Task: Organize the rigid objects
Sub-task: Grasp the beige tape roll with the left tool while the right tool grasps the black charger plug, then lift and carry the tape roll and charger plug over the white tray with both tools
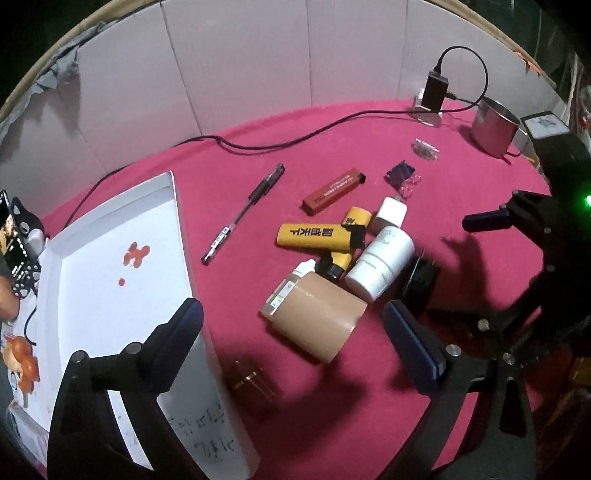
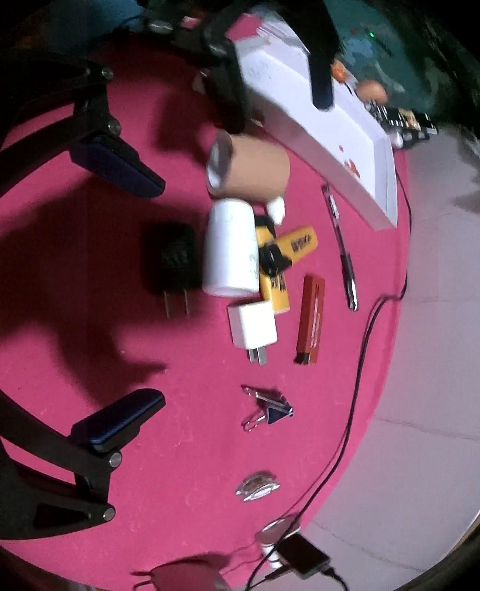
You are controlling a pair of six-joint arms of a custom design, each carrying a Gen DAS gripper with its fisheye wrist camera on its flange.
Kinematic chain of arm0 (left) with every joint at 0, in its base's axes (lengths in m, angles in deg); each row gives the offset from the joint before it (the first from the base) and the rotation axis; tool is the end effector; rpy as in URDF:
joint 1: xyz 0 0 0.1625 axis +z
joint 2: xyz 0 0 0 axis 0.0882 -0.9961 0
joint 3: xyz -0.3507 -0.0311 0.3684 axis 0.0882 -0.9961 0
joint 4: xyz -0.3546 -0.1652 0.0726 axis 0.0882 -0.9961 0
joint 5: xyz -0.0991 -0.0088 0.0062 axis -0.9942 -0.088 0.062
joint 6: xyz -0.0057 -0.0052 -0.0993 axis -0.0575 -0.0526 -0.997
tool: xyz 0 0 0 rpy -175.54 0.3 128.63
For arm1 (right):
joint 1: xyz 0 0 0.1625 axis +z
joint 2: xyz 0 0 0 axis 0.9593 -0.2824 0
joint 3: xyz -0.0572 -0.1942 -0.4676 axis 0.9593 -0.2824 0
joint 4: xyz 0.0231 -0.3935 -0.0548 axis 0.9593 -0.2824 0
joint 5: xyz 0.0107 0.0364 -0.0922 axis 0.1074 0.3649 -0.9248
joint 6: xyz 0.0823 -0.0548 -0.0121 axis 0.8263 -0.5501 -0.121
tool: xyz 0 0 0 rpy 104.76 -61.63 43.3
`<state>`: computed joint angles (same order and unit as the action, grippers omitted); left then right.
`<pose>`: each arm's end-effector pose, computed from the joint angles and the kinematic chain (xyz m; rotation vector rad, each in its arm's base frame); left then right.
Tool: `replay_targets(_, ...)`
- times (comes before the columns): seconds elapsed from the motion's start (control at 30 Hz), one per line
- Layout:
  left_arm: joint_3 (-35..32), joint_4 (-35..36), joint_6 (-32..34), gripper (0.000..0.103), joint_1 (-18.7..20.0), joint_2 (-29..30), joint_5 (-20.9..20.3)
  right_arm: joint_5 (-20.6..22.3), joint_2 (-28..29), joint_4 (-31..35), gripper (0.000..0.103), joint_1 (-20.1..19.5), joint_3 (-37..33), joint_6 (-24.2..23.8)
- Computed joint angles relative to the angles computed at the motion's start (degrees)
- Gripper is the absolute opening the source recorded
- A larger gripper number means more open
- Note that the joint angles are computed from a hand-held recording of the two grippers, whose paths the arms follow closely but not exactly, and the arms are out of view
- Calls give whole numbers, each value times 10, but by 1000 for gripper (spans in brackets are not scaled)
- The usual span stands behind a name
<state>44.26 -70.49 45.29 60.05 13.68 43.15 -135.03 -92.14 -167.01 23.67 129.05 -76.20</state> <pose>-0.1513 -0.8128 0.1250 0.6042 2.2662 -0.4418 0.1951 -0.8276 0.0611 0.8536 -2.4695 0.2480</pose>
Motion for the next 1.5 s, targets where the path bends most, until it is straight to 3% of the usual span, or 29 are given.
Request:
replay_targets(0.17, -9, 12, 24, 99, 6, 2, 1, 10, 15, 28, 103, -5, -32, 29)
replay_targets(0.33, -13, 30, 45, 99, 6, 5, 0, 17, 23, 36, 103, -2, -36, 12)
replay_targets(0.4, -14, 32, 63, 99, 5, 10, 2, 1, 29, 26, 102, 1, -34, -1)
replay_targets(0.53, -28, 43, 81, 99, 5, 22, 4, -20, 35, 13, 91, 1, -32, -21)
replay_targets(0.6, -39, 60, 84, 98, 7, 27, 4, -35, 36, -4, 81, 3, -27, -36)
replay_targets(0.67, -48, 76, 87, 83, 9, 31, 1, -31, 29, -5, 58, 2, -22, -37)
replay_targets(0.7, -54, 92, 85, 75, 10, 32, -5, -29, 24, 8, 58, 0, -24, -27)
replay_targets(0.73, -60, 108, 81, 56, 12, 32, -17, -21, 17, 28, 58, -3, -24, -9)
replay_targets(1.03, -70, 151, 9, 55, 20, 19, -69, 29, -33, 62, 58, -23, 6, 93)
replay_targets(1.23, -36, 111, -57, 55, 9, -1, -82, 66, -65, 53, 58, -28, 28, 128)
replay_targets(1.5, 6, 20, -74, 55, -22, -14, -60, 110, -82, 42, 58, -25, 27, 130)
